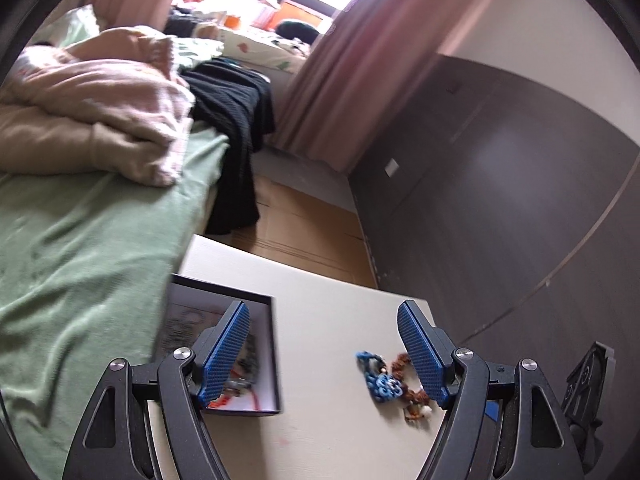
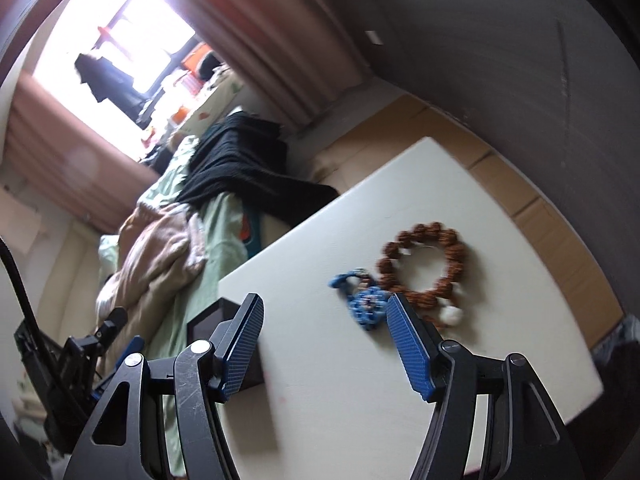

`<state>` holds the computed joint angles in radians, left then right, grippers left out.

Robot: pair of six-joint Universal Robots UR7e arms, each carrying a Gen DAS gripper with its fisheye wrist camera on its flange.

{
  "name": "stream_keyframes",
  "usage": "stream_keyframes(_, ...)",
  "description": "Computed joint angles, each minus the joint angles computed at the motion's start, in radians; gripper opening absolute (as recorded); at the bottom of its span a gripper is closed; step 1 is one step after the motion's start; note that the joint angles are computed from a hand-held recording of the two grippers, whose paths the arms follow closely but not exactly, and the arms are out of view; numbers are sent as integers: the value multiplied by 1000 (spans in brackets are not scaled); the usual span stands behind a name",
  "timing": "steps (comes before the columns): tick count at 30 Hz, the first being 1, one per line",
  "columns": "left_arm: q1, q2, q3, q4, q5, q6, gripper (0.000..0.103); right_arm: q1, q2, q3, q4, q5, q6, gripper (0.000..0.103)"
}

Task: Organize jewelry
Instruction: 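Move both open tools back over the remaining jewelry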

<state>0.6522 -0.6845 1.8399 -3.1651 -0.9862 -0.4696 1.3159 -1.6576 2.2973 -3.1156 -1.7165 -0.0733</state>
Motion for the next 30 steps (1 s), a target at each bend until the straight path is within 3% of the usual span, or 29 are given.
stream_keyframes(7,-19,87,-80,70,-35,75,77,-77,-46,-9,102,-13,95,65)
stream_keyframes(14,-26,151,-134,132,-56,129,77,-118,-28,-40,185,5,91,64)
stream_keyframes(17,-27,178,-160,161,-57,145,75,-128,-6,-55,209,-8,101,55)
stream_keyframes(30,-43,320,-304,330,-39,253,68,-211,-11,-112,266,62,167,54)
